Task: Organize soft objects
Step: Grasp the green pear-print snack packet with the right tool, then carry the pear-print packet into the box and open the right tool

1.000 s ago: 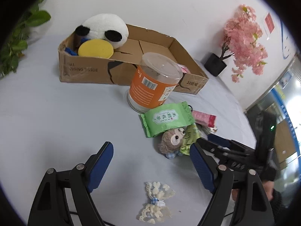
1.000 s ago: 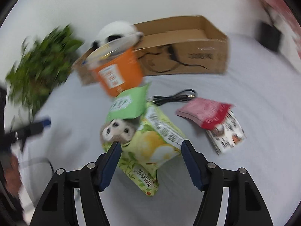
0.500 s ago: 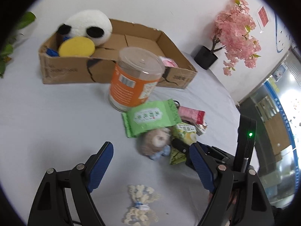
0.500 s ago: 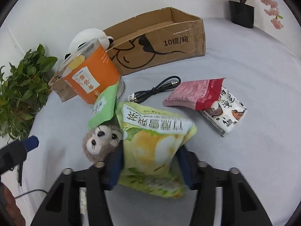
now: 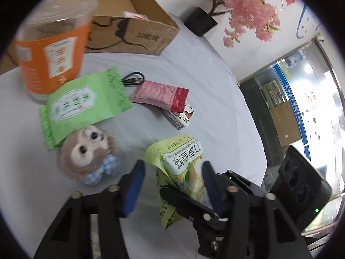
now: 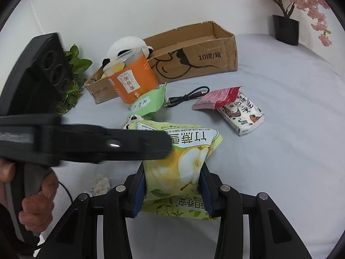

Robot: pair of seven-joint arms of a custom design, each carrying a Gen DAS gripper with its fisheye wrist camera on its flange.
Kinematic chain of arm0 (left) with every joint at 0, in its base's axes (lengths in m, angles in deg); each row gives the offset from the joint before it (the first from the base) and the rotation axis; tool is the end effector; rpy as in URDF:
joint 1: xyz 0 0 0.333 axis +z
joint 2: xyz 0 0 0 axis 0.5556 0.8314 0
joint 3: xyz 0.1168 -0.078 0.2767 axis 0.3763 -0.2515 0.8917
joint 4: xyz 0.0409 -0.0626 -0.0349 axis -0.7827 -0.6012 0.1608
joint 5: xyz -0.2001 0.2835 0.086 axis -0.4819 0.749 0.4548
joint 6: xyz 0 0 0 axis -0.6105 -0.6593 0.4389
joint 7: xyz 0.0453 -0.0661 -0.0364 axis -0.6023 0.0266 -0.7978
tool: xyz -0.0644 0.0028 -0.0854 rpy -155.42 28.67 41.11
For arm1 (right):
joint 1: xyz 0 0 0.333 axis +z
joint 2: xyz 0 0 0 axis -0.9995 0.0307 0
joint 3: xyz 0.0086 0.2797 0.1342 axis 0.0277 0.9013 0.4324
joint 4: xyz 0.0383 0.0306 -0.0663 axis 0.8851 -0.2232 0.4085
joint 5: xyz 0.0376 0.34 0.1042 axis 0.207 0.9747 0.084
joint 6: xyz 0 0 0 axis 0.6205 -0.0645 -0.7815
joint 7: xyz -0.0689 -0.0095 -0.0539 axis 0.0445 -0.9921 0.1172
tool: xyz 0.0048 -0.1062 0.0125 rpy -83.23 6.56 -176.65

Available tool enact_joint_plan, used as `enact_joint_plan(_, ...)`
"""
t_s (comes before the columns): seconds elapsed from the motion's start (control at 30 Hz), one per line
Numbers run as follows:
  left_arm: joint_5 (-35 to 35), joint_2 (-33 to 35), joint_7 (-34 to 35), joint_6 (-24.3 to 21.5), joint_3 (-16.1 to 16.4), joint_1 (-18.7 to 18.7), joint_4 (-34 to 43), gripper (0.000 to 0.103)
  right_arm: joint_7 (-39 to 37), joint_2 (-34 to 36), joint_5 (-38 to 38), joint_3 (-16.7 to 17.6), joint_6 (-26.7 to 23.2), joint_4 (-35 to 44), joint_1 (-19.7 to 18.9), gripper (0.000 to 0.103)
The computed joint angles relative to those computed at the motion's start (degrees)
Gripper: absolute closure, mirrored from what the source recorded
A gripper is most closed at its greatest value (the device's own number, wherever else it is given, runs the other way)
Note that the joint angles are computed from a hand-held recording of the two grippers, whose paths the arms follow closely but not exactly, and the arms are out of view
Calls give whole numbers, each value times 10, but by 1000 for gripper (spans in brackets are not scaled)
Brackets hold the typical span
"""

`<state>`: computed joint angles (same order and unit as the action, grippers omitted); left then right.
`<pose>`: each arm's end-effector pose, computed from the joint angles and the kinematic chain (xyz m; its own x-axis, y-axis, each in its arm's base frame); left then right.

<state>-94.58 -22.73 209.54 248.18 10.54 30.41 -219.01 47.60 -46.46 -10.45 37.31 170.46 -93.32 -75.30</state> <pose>0.5052 -0.0731 0.3640 0.1479 -0.7861 0.6002 -0.8430 -0.4176 -0.3392 0.5497 0.2045 0.3340 0.7024 -0.6497 -0.2907 -0.6554 -0.4311 -0.6202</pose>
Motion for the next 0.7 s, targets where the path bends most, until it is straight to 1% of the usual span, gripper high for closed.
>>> enact_joint_plan(0.03,1,7,5,-9,1,1,11,66,-18,-1,16,3,8,0,-3,61)
enact_joint_plan(0.17,25,39,9,2,-7,4,57,67,-66,11,57,8,49,19,-6,62)
enact_joint_plan(0.27,17,65,29,15,-18,12,100,68,-127,30,99,17,82,52,-13,62)
enact_joint_plan(0.37,-1,99,51,28,-32,26,155,70,-207,63,152,26,100,108,-25,62)
enact_joint_plan(0.43,-13,123,62,35,-41,37,193,71,-239,84,176,29,116,145,-26,62)
enact_joint_plan(0.5,-21,142,75,51,-50,45,227,71,-263,110,182,31,127,191,-25,62)
enact_joint_plan(0.6,-50,161,107,78,-65,62,270,71,-289,148,175,42,143,259,-24,62)
enact_joint_plan(0.63,-60,167,114,83,-67,68,282,71,-293,168,165,46,146,294,-21,62)
enact_joint_plan(0.7,-73,177,114,91,-68,79,307,72,-265,204,121,49,141,355,-13,62)
